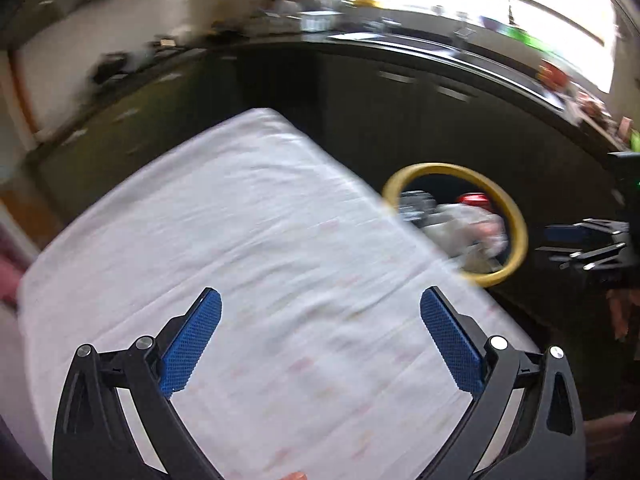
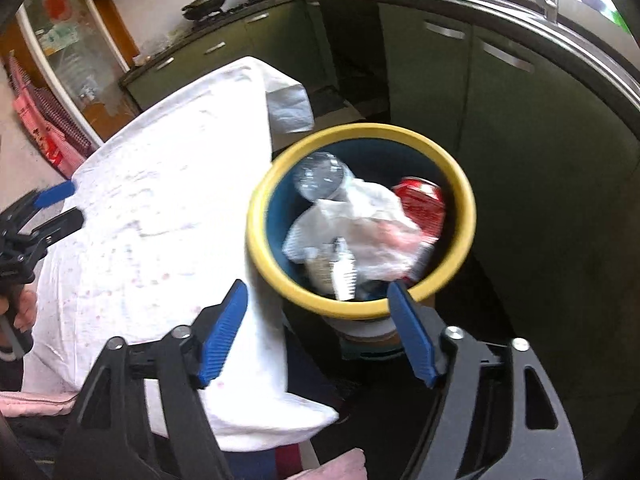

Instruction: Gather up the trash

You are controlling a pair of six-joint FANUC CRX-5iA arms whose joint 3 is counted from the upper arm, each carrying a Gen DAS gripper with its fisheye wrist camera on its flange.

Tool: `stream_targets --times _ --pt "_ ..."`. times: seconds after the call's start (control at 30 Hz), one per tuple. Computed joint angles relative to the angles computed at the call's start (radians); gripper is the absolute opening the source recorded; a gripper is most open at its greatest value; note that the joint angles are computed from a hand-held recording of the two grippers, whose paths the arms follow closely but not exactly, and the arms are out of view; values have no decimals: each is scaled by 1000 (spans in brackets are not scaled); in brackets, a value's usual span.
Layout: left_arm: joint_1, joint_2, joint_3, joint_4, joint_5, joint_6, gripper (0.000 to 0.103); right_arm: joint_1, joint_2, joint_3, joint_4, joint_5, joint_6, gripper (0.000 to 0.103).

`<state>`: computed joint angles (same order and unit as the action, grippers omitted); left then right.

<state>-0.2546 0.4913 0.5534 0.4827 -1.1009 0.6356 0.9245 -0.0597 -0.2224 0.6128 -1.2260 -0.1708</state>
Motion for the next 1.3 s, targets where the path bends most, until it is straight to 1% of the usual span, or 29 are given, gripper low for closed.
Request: stream_targets --times 0.03,0.07,0.1,0.13,0.17,0.27,0.3,0.43,0.5,0.63,0.7,0.8,0.93,1.1,1.3 --pt "22 -40 -55 -1 48 -9 98 11 14 11 19 -11 -9 84" --pt "46 -86 -119 -12 114 -5 98 20 25 21 32 -22 -15 89" --pt "67 -116 -163 -12 153 -2 98 31 45 42 50 -44 -19 94" --pt "91 -146 -205 -2 189 6 98 45 66 66 73 -76 -24 96" --pt "121 -174 -247 26 213 6 98 54 80 82 83 -97 -27 96" --pt "182 -229 -318 66 250 23 98 95 154 180 122 -200 5 96" --pt "211 -254 -350 97 262 22 98 105 171 204 132 -224 13 96" --pt "289 -338 -468 233 292 -27 98 162 239 285 222 -323 -1 96" --pt "317 -380 -517 276 317 -66 98 185 257 307 256 -342 -10 96" --pt "354 -435 -568 314 310 -125 98 222 297 358 285 -379 6 96" --pt "368 -464 -610 357 311 -172 98 233 313 378 288 -388 13 96" --pt "383 -490 -641 376 299 -193 98 246 335 405 297 -406 27 96" --pt "408 -507 -660 391 276 -201 98 253 343 415 304 -403 27 96" --pt "403 -506 -657 391 294 -200 98 246 350 424 311 -400 32 96" --pt "397 -488 -633 367 284 -177 98 240 354 428 312 -394 39 96"
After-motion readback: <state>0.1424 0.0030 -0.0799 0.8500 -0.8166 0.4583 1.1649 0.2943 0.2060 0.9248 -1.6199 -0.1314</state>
